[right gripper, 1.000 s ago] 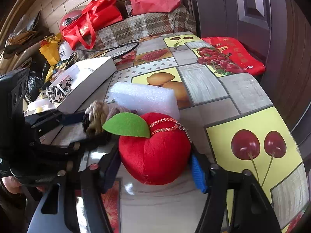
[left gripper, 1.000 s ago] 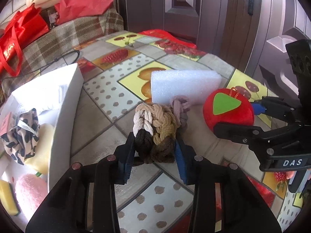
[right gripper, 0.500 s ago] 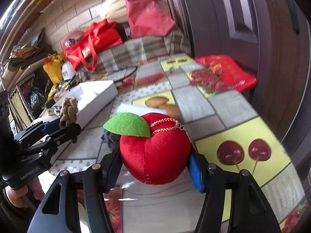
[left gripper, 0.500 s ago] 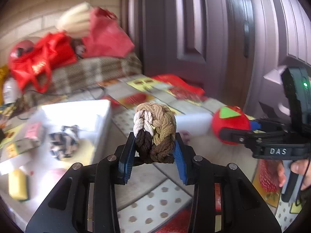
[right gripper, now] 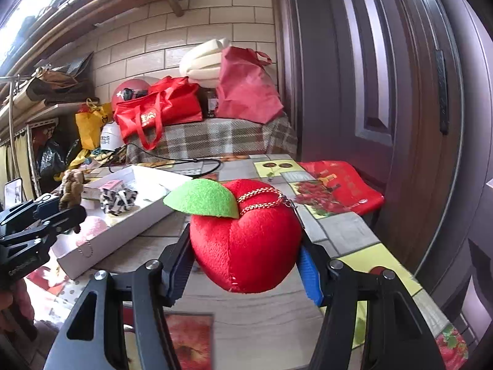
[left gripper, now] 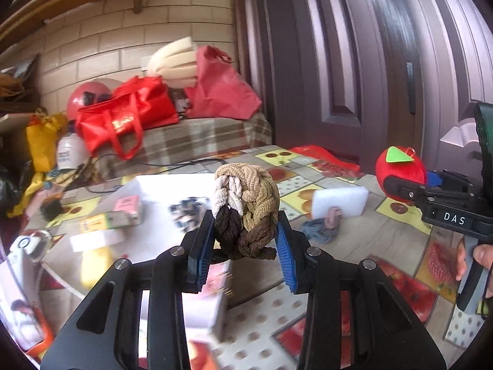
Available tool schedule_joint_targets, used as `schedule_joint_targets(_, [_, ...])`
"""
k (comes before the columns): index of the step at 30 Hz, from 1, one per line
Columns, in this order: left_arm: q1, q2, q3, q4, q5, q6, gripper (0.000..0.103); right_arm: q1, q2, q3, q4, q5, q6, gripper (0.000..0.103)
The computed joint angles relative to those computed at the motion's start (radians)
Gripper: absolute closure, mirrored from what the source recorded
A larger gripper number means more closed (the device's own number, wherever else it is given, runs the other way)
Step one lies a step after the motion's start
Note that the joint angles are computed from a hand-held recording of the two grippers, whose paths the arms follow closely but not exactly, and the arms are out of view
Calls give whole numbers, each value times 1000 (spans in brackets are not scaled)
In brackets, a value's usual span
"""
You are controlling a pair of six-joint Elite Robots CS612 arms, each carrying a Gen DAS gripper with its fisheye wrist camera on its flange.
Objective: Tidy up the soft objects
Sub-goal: 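Release the rope toy in the tray with the left tool while the right releases the apple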
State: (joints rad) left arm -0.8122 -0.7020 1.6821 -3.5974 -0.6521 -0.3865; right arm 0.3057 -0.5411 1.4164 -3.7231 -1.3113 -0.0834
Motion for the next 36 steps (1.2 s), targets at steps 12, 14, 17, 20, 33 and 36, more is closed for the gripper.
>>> schedule_joint_targets(12, [8, -29, 62, 32, 48, -108, 66, 39, 5, -7, 4, 40, -85, 42])
schedule_joint_targets(14, [10, -33, 70, 43, 58, -132, 66, 43, 6, -12, 15, 48, -97, 42])
schedule_joint_targets(17, [15, -39, 83, 55, 72, -166, 66, 48, 8, -20, 31, 62, -111, 42])
schedule_joint_targets(20, [21, -48, 98, 74, 86, -207, 66, 53, 11, -30, 47, 72, -115, 42])
schedule_joint_targets(33, [39, -70, 130, 142, 98, -332, 66, 79, 25, -70, 94, 94, -143, 42])
schedule_joint_targets(36, [39, -69, 131, 143, 102, -329, 66, 83, 27, -77, 104, 99, -150, 42])
